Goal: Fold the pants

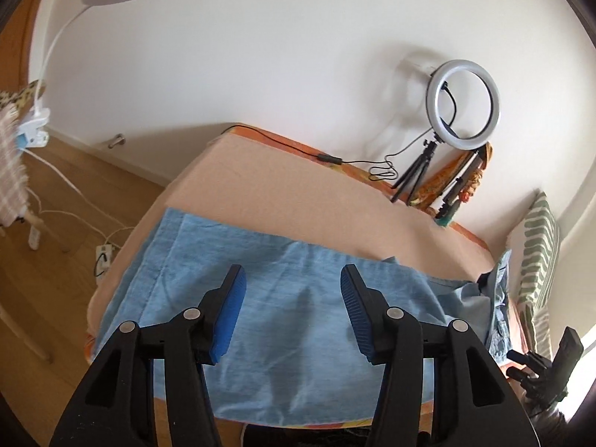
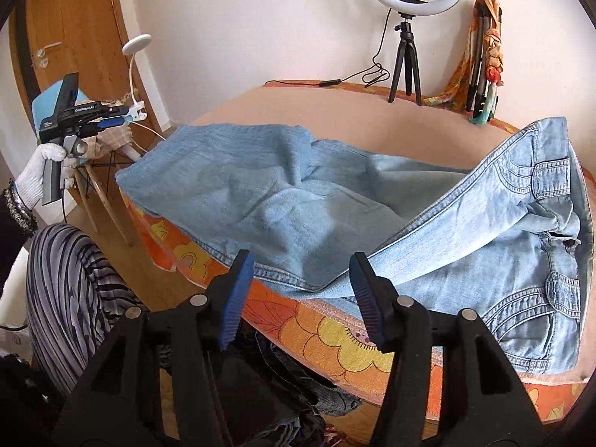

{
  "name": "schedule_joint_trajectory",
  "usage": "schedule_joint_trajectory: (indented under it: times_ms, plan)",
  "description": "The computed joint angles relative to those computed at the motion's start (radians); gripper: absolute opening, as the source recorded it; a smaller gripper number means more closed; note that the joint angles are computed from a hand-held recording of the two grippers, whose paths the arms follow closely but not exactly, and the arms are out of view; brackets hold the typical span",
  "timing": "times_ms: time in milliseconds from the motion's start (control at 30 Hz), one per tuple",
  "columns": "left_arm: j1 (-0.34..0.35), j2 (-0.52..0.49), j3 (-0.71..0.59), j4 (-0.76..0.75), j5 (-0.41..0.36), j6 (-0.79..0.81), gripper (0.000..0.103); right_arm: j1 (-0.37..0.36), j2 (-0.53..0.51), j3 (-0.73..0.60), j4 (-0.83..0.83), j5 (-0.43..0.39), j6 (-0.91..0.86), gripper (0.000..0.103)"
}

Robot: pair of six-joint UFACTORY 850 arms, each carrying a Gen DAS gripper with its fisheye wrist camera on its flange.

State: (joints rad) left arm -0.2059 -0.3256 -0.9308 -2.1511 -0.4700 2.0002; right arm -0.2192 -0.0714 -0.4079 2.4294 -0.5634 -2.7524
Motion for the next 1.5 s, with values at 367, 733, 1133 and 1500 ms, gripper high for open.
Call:
schedule_joint_trajectory:
  times_ms: [367,733,1133,1500]
  plan:
    - [-0.282,-0.231,-0.438,0.679,-0.043,-0.615,0.059,-0.232,0.025,-0.005,0.018,-0.004,0.124,0.074]
    - [-0.519,-0.481,-0.753,0.900,-0.100,-0.822,0.064,-0.456,-0.051,-0.046,-0.004,0.050,0.247,0.075]
    - [-0.635,-0.767,-1.162,1.314,-0.060,-1.277,0.065,-0.714,-0.118,-0.045,-0.122,-0.008,0.427,0.075]
    - [-0.660,-0.787,-1.167,1.194,-0.023,-1.086,0.004,-0.769,-0.139,-0.056,-0.201,-0.054,0.477,0.075]
